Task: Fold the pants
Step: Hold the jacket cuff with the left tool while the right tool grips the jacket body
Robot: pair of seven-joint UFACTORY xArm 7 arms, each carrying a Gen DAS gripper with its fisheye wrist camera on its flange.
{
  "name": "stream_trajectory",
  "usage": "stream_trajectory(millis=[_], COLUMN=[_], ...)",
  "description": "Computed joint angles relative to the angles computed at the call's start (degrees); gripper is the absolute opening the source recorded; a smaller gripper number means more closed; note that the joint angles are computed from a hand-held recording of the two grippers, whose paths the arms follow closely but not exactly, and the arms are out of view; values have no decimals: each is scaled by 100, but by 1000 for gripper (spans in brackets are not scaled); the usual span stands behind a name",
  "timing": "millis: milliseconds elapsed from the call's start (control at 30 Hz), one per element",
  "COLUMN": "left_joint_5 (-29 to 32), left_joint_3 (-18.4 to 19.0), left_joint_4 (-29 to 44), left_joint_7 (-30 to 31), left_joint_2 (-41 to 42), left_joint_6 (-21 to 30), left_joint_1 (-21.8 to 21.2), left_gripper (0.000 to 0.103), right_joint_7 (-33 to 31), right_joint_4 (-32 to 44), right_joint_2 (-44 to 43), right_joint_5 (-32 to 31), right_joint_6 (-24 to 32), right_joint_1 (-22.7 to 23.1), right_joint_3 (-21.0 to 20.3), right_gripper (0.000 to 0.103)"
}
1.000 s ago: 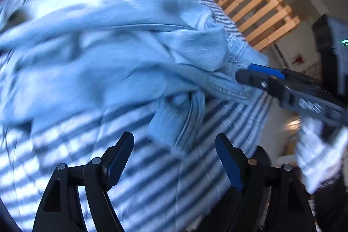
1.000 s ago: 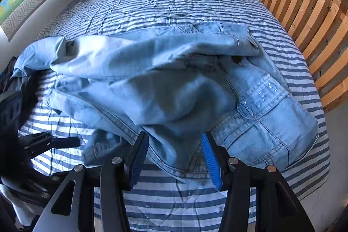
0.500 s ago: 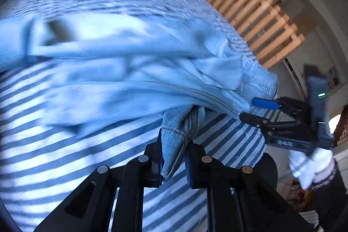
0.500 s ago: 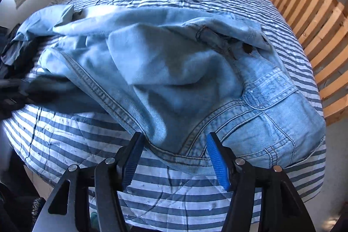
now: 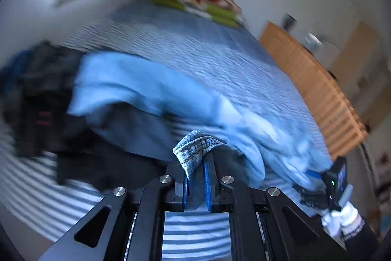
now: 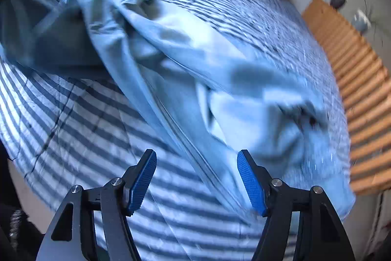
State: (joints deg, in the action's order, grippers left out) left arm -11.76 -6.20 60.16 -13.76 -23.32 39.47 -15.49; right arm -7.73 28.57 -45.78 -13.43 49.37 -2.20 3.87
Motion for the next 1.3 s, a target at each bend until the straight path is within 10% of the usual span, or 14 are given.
stream_trajectory(millis=[233, 267, 333, 400, 700, 833, 1000, 1300], left_joint_5=[61, 38, -283, -390, -217, 246, 217, 91], left_joint_3=[679, 678, 977, 1005, 706, 665, 877, 560], left_joint_4=[103, 97, 316, 484, 640, 609, 762, 3257], left_joint_7=[70, 33, 251, 302, 326, 274, 202, 156], left_joint_2=[-397, -398, -226, -67, -420, -626, -405, 2743], left_joint_6=[186, 153, 223, 217, 313, 818, 879, 1131], left_joint_1=[677, 739, 739, 826, 1000, 1260, 1359, 1244], left_gripper=[9, 9, 9, 9, 15, 57, 57, 57], right_joint_7=[624, 752, 869, 1046, 524, 338, 279, 698], right_joint_4=[259, 308, 407, 395, 590, 986, 1412, 2873], right_joint_2=[1080, 1193, 1375, 1337, 436, 498, 842, 2761], right_joint_5=[-849, -933, -1108, -1313, -831, -170, 83, 86], right_joint_6=[-488, -487, -313, -234, 264, 339, 35, -694], right_joint_1=[-56, -48, -11, 18, 108, -27, -297, -921], right_joint_3=[777, 807, 827, 822, 62, -356, -463, -692], right_gripper=[59, 51, 0, 0, 5, 60, 60, 60])
